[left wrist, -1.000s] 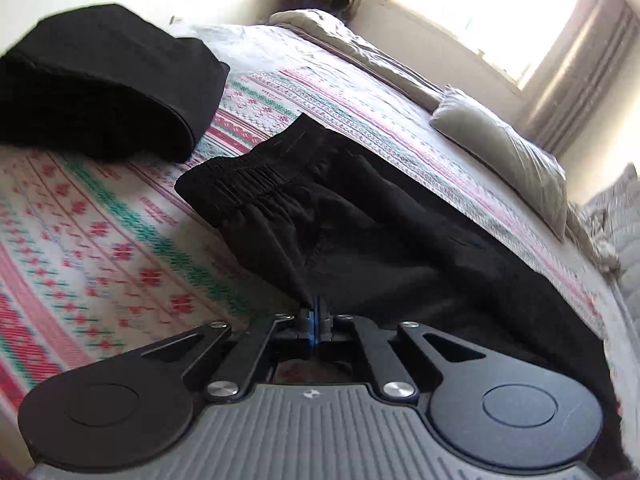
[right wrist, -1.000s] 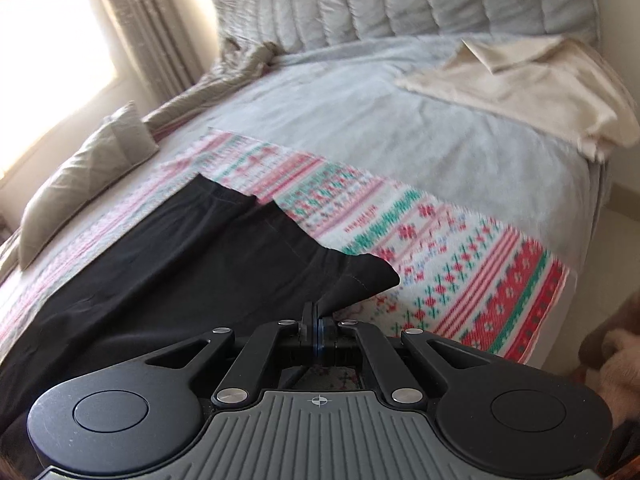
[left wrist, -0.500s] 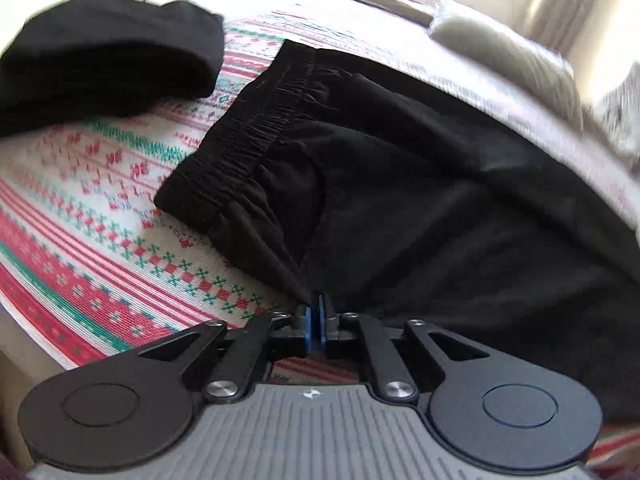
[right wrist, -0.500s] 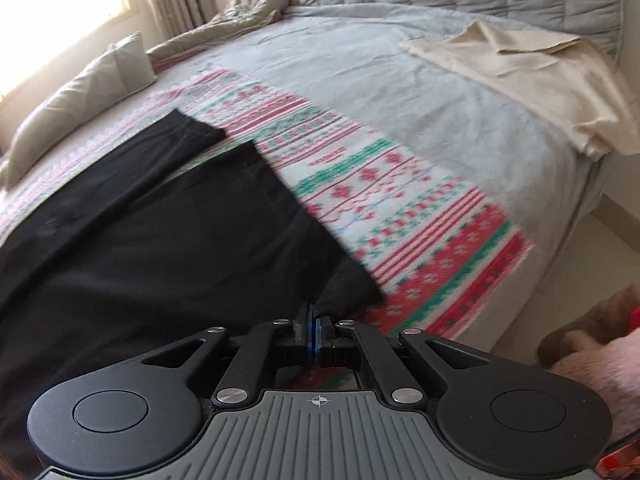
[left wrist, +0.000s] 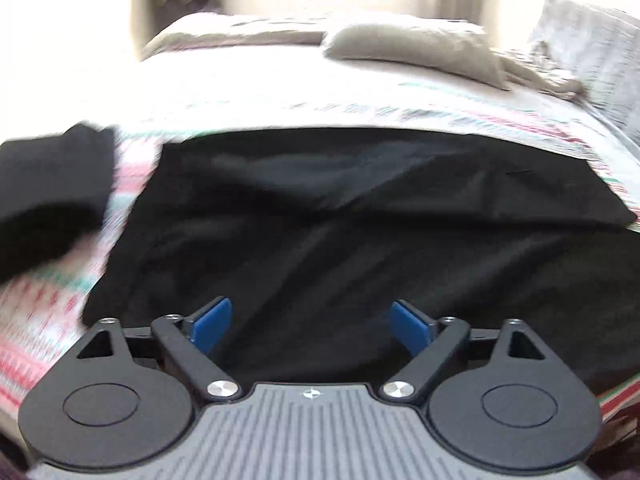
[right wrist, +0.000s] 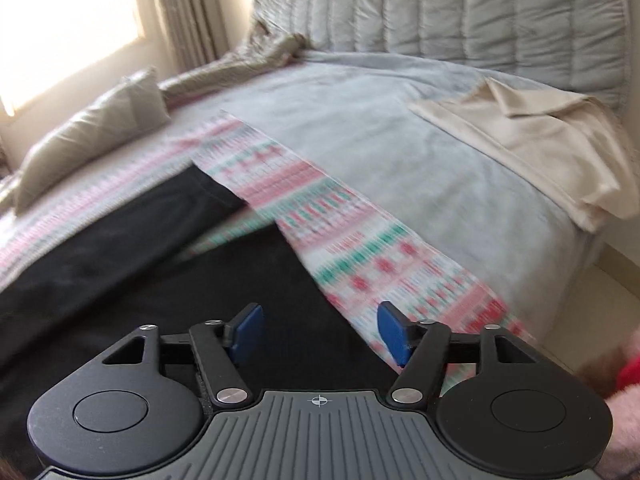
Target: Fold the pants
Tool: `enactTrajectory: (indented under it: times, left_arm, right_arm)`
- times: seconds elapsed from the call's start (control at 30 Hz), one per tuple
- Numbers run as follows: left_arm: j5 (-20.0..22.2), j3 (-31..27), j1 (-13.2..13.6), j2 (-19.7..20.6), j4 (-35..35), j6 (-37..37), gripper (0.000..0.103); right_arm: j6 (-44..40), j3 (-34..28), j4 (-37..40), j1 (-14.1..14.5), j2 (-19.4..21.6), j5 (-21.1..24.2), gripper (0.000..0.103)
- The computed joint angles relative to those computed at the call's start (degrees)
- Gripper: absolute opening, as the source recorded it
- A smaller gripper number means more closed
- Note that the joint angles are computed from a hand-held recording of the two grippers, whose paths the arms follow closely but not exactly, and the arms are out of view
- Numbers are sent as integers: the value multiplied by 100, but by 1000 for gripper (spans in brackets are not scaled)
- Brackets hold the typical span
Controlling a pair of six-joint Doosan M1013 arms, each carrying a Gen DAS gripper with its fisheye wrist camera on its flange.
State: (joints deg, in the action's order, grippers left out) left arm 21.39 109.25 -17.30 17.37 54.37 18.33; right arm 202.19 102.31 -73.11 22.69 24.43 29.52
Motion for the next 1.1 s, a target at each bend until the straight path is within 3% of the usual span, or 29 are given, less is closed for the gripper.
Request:
enactTrajectory:
  times: [0.1,0.23,0.3,0.37,0.57,0.7,0.83,1.0,1.1]
  left_arm:
    - [-134,-333,-68,255,272,-4,98]
    - [-233,-795,-118,594,652,-184,103]
    - [-221,-1049,-116,770,381,121,103]
    - [-212,-1326,-109,932,-290,898,103]
    - [47,-2183,3,1497,-1284,2393,103]
    - [48,-2693,90,1879,-2192,3478,103]
    - [294,-3256,48,2325,-1923,3579,103]
    - [285,-3873,29,2776,-2238,4078,103]
    - [256,-4253,42,3016,-2687,4784,103]
  right_arm:
    - [119,-176,-166,-119,98,-424,72]
    - [-678,-558,304,-270,316,-933,72]
    - [-1281,-777,756,-347,442,-1102,72]
    - [-2035,-1028,1449,-440,584,-1224,72]
    - [-4228,-1846,3456,-664,1041,-1137,72]
    - [-5335,-2342,4357,-748,1333,-1004,72]
    - [-6542,-2969,5120,-776,1731,-733,72]
    - [-6701,-3753,4866,-770,2327,-592,71]
    - [-6777,-4212,4729,-784,2663,-544,67]
